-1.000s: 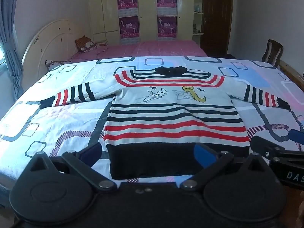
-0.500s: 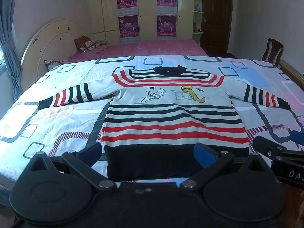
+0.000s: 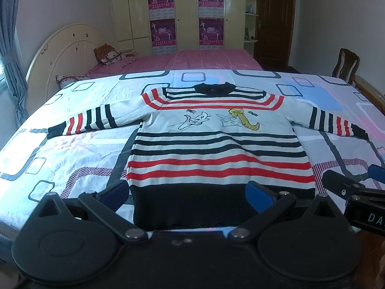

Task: Fold small clothes

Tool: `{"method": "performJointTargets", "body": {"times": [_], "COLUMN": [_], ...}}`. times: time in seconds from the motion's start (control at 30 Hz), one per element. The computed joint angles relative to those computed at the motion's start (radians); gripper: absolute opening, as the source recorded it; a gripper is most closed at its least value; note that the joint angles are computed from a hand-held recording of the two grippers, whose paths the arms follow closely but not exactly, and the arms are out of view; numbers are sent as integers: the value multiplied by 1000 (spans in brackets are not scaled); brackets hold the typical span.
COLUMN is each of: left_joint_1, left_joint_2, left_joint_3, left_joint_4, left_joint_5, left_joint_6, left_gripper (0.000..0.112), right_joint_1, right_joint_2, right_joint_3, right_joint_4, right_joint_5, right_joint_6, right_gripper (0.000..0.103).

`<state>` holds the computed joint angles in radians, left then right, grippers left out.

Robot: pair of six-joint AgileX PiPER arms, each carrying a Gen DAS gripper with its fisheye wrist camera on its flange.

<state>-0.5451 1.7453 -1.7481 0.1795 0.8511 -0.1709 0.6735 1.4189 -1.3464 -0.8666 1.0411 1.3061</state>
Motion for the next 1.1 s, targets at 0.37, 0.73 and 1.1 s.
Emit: {"method": "performJointTargets", "body": {"times": [0.37,0.73,1.1], "left_joint_1": [-2,1,8], "left_joint_2": [1,3,4], "left_joint_3": [-2,-4,-2], "left_joint_4": [3,0,-7], "left_joint_5": [2,1,0], "left_joint_6": [-2,0,7], "left_gripper": [103,103,103], "right_joint_1": [-3,-1,-2], "right_joint_2": [-3,3,6], "right_joint_3": [5,2,0], "right_joint_4": [-2,-7,-8], "right_joint_5": [0,7,5], "right_joint_6": [1,11,12], "right_gripper": [103,103,103]}}
